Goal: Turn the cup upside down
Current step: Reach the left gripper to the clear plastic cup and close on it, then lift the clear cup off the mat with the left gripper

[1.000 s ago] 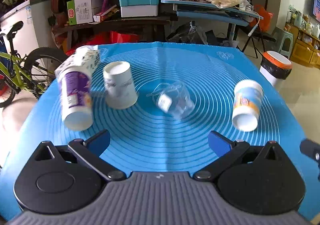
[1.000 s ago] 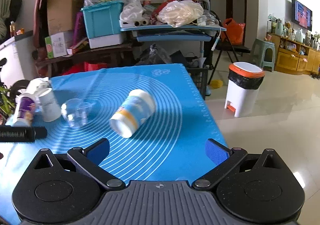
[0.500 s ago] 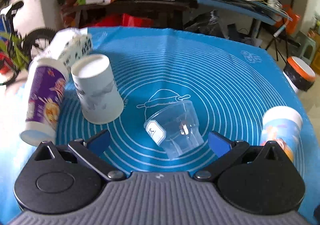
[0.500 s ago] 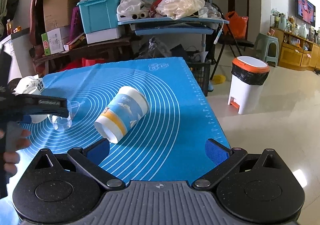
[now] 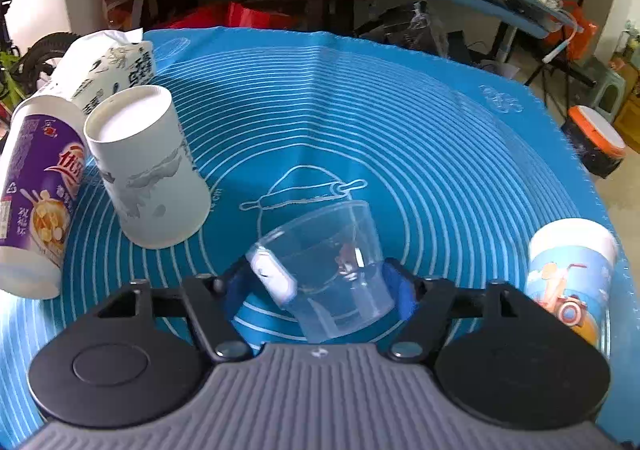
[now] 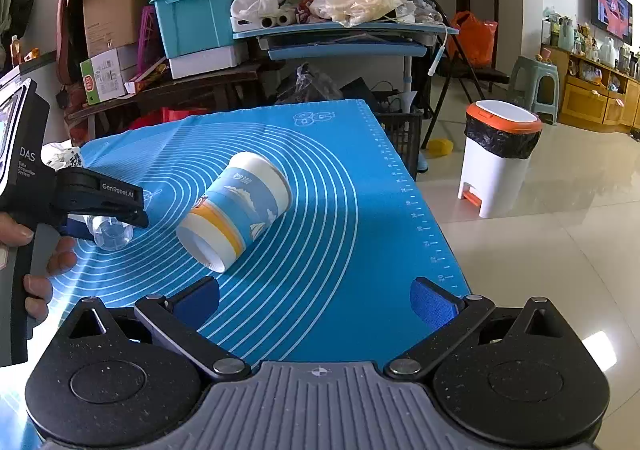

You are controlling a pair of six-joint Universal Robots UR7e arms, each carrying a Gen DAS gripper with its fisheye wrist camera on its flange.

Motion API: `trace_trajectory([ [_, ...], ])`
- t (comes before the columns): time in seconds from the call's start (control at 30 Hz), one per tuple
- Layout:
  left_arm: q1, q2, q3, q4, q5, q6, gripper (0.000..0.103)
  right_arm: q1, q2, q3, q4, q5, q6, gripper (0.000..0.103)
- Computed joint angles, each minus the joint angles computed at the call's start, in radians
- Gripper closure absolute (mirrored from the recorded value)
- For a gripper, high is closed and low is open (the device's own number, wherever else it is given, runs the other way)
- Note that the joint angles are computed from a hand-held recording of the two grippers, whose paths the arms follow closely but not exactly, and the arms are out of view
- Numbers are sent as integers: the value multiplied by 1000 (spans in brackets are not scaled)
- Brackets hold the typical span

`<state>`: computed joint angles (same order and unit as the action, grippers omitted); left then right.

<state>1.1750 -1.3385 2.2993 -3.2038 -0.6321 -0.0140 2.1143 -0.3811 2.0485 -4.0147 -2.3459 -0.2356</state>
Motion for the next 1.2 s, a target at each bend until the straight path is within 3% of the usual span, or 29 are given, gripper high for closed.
trace_trajectory([
  [0.07, 1, -6, 1, 5, -8, 2, 40, -1, 3, -3, -2, -3, -3, 0],
  [0.27, -12, -42, 35, -6, -21, 18, 42, 2, 5, 2, -5, -4, 11, 0],
  [0.43, -64, -115, 114, 9, -23, 45, 43, 21, -3, 13, -3, -14, 19, 0],
  [0.83, -239, -416, 335, 330, -30, -147, 43, 84, -33, 96, 13, -57, 87, 0],
  [1.2, -253, -352, 387, 214, -13, -87, 41, 98, -34, 126, 55, -75, 106, 0],
])
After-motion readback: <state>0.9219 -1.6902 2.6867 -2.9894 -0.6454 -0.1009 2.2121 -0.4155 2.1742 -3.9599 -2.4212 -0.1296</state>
